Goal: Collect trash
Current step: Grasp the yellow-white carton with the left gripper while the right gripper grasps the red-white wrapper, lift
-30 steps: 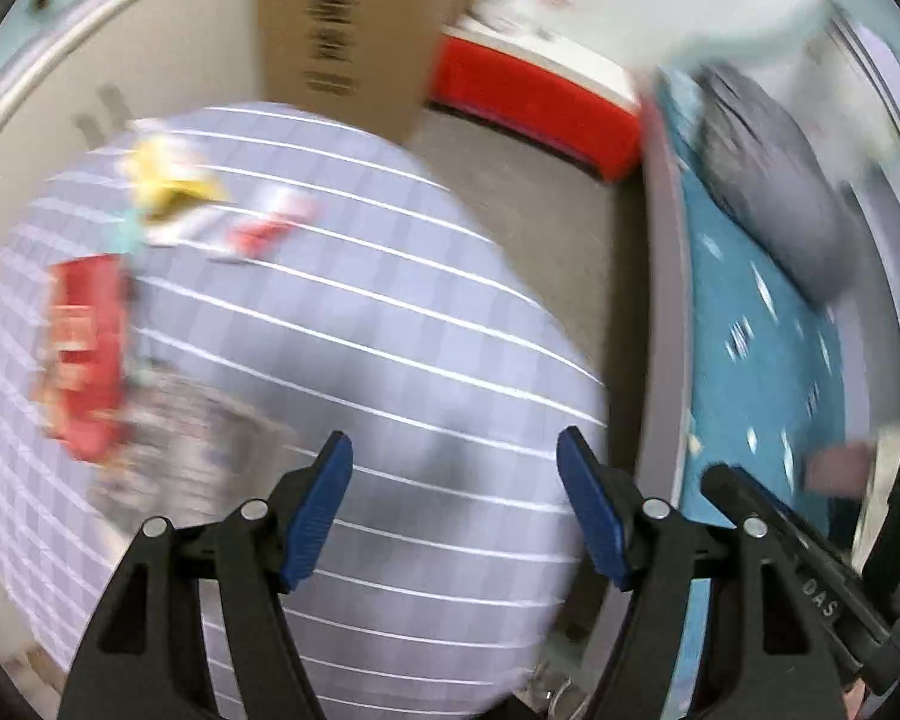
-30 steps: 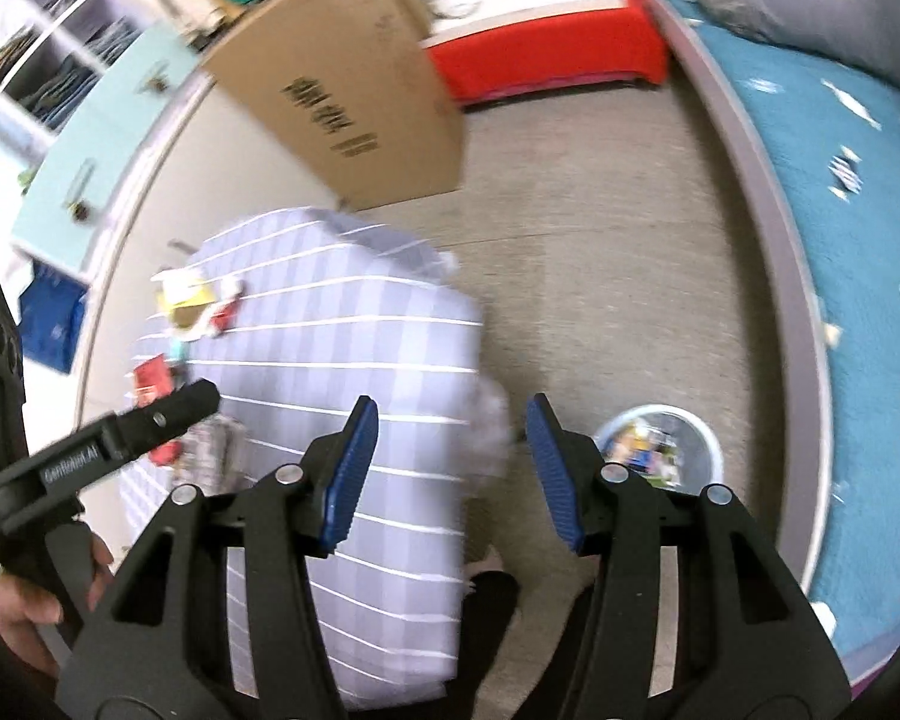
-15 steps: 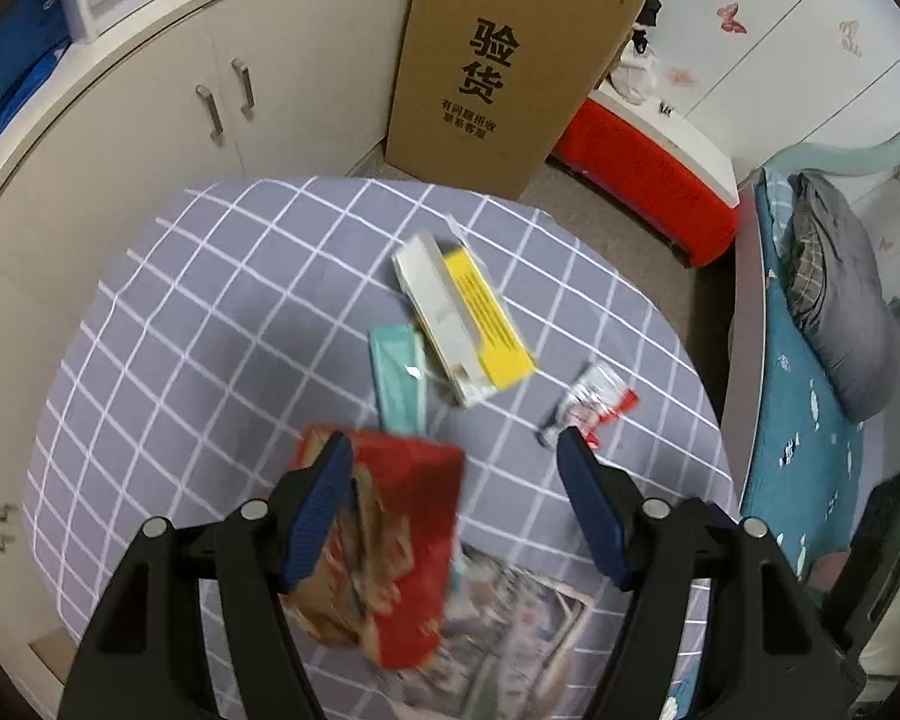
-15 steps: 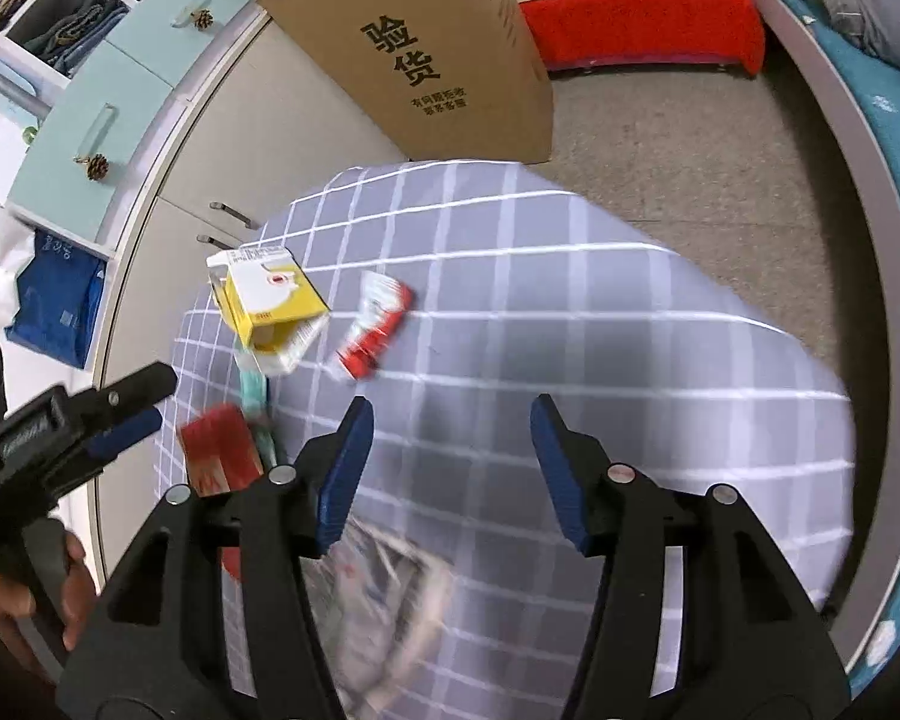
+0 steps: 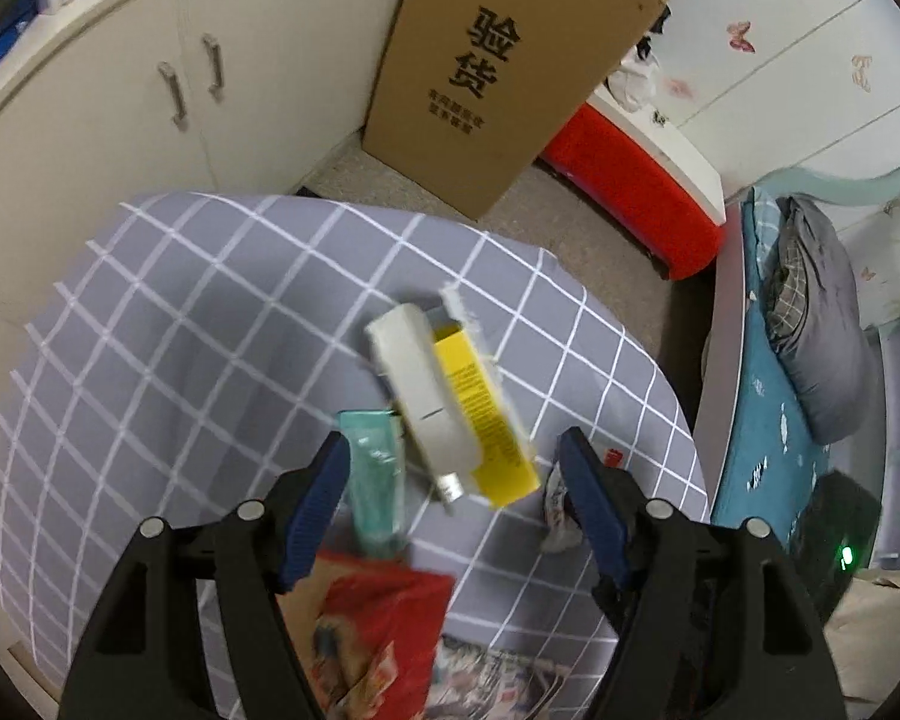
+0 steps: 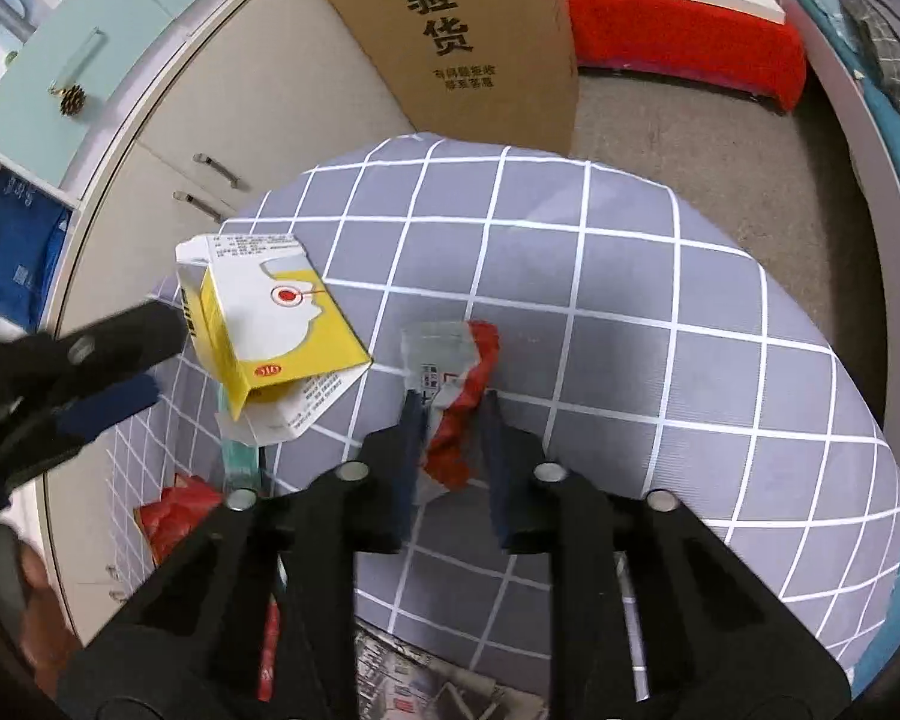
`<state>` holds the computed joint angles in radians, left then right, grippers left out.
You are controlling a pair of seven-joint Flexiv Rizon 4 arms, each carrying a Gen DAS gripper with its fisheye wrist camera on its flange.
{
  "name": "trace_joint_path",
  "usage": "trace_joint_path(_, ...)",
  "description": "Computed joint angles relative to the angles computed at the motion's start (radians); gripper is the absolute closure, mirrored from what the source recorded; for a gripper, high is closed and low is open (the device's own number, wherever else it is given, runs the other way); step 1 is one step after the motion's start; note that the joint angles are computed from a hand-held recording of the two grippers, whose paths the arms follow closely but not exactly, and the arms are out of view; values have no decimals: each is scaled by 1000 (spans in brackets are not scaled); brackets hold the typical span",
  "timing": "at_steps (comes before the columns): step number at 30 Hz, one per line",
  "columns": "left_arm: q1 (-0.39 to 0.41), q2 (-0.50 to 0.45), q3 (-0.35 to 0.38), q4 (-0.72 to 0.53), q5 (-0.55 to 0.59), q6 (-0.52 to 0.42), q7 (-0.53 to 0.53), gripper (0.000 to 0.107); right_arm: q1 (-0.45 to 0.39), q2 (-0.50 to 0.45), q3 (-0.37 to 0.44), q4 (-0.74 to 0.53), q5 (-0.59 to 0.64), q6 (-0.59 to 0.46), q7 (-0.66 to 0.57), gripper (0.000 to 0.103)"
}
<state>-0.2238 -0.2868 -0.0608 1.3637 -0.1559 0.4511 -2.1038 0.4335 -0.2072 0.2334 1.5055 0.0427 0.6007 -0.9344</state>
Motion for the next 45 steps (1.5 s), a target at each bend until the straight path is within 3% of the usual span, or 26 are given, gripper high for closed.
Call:
trace_joint_path(7, 7, -83, -10, -45, -51, -16, -17, 36, -31, 45, -12, 48, 8, 42, 9, 87)
trace_joint_path(8, 5, -93, -8, -59, -41, -34, -19, 41, -36, 50, -13, 51, 17, 47, 9, 87)
trace_joint_path(9, 5, -109, -7, -83, -32, -58, -15, 53, -41, 55, -13, 54, 26, 53, 10, 87)
trace_joint_path(10, 4, -117, -7, -94, -29, -74, -10, 54, -43, 55, -13, 53, 28, 57, 12, 87)
trace_joint_path(19, -14, -81, -2, -59, -19, -24, -4, 61, -55, 67, -8, 52, 85, 82, 11, 87)
trace_joint_path(26, -75, -53, -6, -117, 87, -41, -19, 62, -85, 136, -12, 97, 148, 89, -29, 87)
trace_joint_path(36, -260, -119, -42, -324, 264, -136, -60, 62, -183, 377, -80, 286, 266, 51, -105, 87)
trace_joint_path(45, -477, -364, -60, -662, 261, -257, -40, 62, -321, 654, -209, 502, 252, -98, -160, 87)
